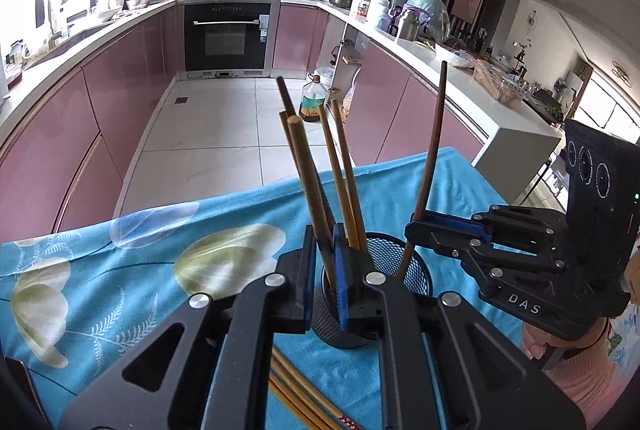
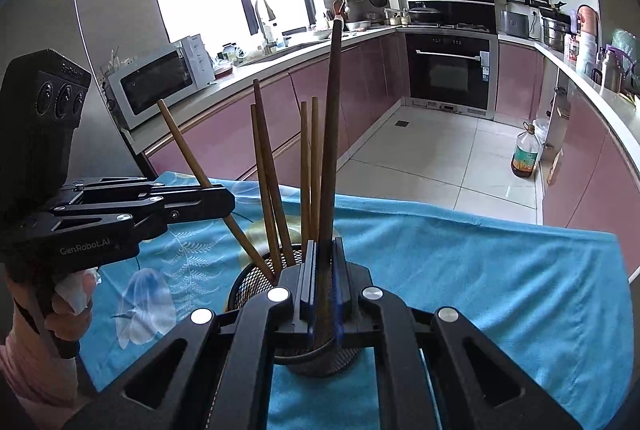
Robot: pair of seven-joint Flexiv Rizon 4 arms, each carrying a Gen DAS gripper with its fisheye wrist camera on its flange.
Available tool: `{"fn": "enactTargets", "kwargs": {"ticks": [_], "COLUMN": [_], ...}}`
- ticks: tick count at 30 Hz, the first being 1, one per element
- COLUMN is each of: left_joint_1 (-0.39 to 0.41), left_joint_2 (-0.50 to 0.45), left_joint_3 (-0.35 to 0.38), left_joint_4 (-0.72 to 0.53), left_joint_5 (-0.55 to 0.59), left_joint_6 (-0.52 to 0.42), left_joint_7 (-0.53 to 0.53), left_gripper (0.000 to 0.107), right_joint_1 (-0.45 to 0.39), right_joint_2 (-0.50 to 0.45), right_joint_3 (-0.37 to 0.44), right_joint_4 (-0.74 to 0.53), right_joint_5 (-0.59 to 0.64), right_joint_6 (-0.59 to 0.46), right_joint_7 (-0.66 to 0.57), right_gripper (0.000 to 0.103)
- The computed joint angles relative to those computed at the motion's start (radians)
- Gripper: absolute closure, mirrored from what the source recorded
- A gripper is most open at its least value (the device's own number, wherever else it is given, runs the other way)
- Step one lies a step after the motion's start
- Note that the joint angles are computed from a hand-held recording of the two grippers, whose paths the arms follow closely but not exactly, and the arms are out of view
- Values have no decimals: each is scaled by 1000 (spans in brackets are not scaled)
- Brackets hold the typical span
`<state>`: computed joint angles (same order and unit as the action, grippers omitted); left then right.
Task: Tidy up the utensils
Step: 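Lower the chopsticks into the mesh cup and open both tools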
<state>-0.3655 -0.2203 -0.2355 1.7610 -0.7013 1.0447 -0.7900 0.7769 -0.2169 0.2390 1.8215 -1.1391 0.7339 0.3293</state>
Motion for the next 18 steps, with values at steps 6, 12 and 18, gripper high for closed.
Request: {"fn": "enactTargets", "kwargs": {"ticks": [6, 12, 18], "left_joint_1": [5, 15, -6], "left_joint_2": [-34, -2, 55], "left_joint_3": [-8, -31, -26], "left_joint_4": [-26, 30, 100], "left_joint_5": [-3, -112, -225], "left_joint_6": [15, 105, 181], "left_joint_7": [-28, 64, 165], "left_gripper": [92, 81, 75], "right_joint_1": [-1, 5, 13], "right_joint_2": [8, 8, 9], "right_joint_3": [-2, 6, 9], "right_joint_4": [15, 21, 28], "right_joint_5": [-25, -47, -82], "right_joint_6": [-12, -25, -23], "right_joint_7": [47, 67, 98], "right_gripper": [91, 84, 78]}}
